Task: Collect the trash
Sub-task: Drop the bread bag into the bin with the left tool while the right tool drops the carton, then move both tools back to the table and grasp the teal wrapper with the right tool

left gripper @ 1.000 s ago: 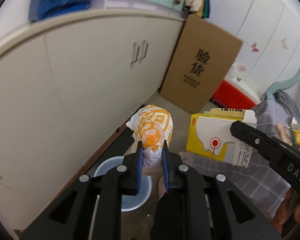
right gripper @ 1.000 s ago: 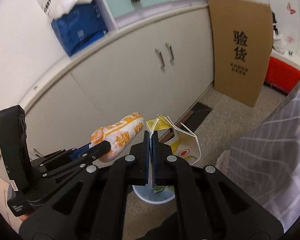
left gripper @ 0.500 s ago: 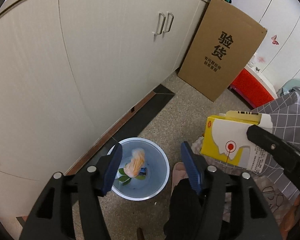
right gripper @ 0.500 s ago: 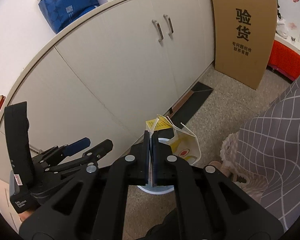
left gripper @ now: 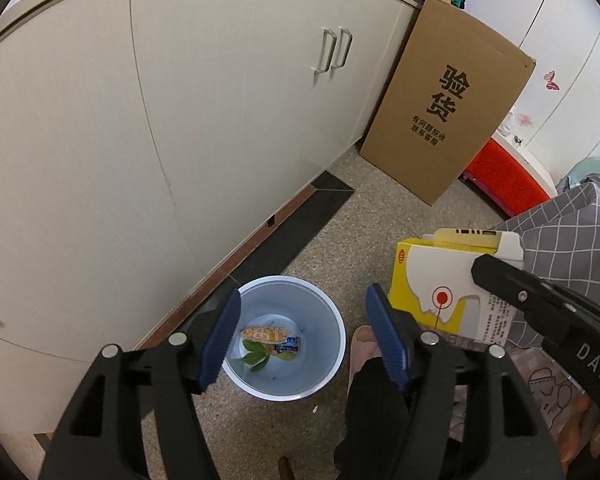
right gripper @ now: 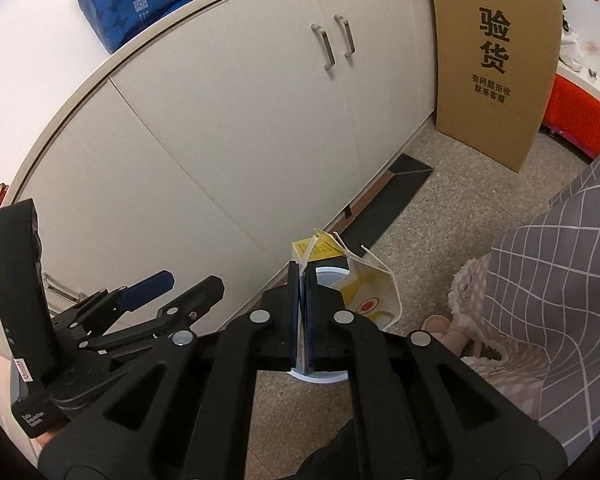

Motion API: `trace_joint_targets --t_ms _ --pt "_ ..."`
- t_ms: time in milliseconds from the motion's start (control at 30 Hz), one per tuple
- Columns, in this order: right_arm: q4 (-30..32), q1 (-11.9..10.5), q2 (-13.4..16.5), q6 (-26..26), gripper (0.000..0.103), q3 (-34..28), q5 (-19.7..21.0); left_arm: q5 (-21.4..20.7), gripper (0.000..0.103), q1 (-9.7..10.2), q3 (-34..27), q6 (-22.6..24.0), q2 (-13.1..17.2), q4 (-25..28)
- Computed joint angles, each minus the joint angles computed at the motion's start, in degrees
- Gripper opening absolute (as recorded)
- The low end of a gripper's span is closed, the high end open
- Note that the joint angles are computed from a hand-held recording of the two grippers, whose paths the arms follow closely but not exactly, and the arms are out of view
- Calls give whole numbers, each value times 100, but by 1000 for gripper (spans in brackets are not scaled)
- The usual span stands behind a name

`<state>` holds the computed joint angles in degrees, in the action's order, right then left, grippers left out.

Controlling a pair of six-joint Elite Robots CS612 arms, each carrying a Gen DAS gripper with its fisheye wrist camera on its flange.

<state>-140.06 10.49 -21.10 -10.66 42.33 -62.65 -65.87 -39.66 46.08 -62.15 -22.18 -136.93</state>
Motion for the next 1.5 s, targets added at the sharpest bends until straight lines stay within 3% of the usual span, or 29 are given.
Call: trace_joint_targets --t_ms 200,333,467,567,833,1067,1367,1500 --pt "123 65 81 -78 3 -150 14 17 65 13 94 -67 -38 -15" --pt "58 112 168 -111 4 -277 156 119 65 26 322 -293 -154 -68" --pt "86 174 253 -146 8 -409 49 241 66 46 533 -531 -272 28" --pt "-102 178 266 21 67 -362 -68 192 67 63 633 -610 -314 -3" --pt "-244 82 78 140 67 -25 -195 137 67 41 601 -535 -314 -38" --pt "-846 -55 -329 202 67 613 -207 312 68 -75 453 -247 -333 -112" --pt "-1968 -401 -967 494 67 1477 -84 523 68 -286 -506 527 -59 -17" --pt "-2345 -587 -1221 435 67 1772 -187 477 68 -387 -1357 997 271 91"
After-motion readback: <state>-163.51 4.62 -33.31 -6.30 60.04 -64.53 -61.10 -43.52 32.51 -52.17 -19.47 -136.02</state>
